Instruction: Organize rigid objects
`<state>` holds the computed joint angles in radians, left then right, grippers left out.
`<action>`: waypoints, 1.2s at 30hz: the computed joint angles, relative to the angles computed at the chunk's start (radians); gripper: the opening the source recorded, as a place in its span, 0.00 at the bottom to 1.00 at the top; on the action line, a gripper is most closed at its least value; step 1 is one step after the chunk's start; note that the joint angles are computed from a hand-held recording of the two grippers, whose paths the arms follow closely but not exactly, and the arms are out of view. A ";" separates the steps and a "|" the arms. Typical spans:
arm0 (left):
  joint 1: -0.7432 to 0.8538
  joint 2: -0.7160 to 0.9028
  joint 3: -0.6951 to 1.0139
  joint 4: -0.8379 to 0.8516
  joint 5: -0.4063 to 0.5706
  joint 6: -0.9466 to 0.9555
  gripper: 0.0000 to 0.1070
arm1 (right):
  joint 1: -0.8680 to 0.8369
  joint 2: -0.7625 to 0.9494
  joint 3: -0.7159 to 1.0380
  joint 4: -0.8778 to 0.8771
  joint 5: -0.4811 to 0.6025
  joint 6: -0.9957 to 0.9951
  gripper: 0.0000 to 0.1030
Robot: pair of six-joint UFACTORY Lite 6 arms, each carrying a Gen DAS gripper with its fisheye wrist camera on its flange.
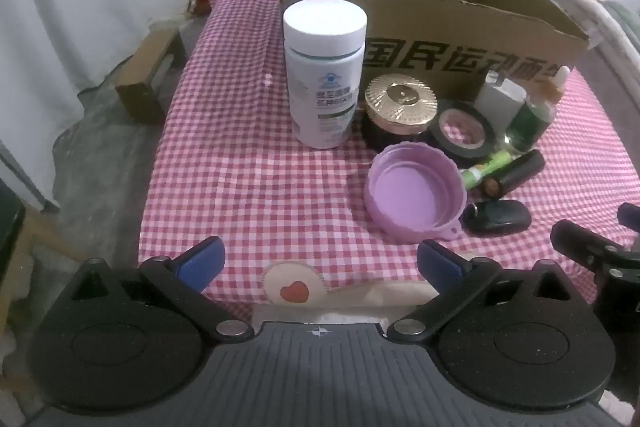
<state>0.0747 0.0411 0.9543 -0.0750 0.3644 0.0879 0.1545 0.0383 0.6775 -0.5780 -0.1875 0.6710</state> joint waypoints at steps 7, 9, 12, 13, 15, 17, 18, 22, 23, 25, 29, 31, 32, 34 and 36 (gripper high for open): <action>0.009 0.010 0.006 -0.023 -0.005 0.027 0.96 | -0.020 0.009 0.010 -0.125 -0.009 0.111 1.00; 0.028 -0.013 -0.015 -0.041 -0.005 0.061 0.96 | -0.020 -0.007 -0.003 -0.124 -0.009 0.100 1.00; 0.036 -0.022 -0.023 -0.054 -0.007 0.084 0.96 | -0.010 -0.002 0.017 -0.161 0.018 0.137 1.00; 0.036 -0.026 -0.025 -0.047 -0.006 0.077 0.96 | 0.007 0.007 0.028 -0.114 0.032 0.098 1.00; 0.019 -0.007 -0.009 0.014 -0.007 -0.008 0.96 | 0.010 0.006 0.026 -0.110 0.030 0.091 1.00; 0.020 -0.011 -0.012 0.014 -0.008 -0.008 0.96 | 0.010 0.005 0.026 -0.134 0.030 0.114 1.00; 0.022 -0.013 -0.014 0.011 -0.009 -0.005 0.96 | 0.012 0.004 0.026 -0.134 0.031 0.114 1.00; 0.026 -0.013 -0.011 0.003 -0.005 0.005 0.96 | 0.018 0.004 0.034 -0.163 0.043 0.145 1.00; 0.028 -0.013 -0.010 0.002 -0.004 0.008 0.96 | 0.019 0.003 0.034 -0.169 0.043 0.153 1.00; 0.031 -0.014 -0.011 -0.003 -0.004 0.016 0.96 | 0.020 0.005 0.036 -0.169 0.044 0.152 1.00; 0.032 -0.015 -0.012 0.001 -0.004 0.012 0.96 | 0.025 0.006 0.035 -0.150 0.047 0.137 1.00; 0.031 -0.014 -0.011 0.005 -0.003 0.008 0.96 | 0.028 0.006 0.035 -0.123 0.048 0.112 1.00; 0.031 -0.015 -0.011 0.005 -0.003 0.009 0.96 | 0.029 0.004 0.033 -0.112 0.049 0.100 1.00; 0.031 -0.013 -0.009 0.006 -0.002 0.008 0.96 | 0.032 0.003 0.034 -0.086 0.050 0.074 1.00; 0.031 -0.014 -0.010 0.005 -0.001 0.008 0.96 | 0.033 0.003 0.035 -0.079 0.052 0.068 1.00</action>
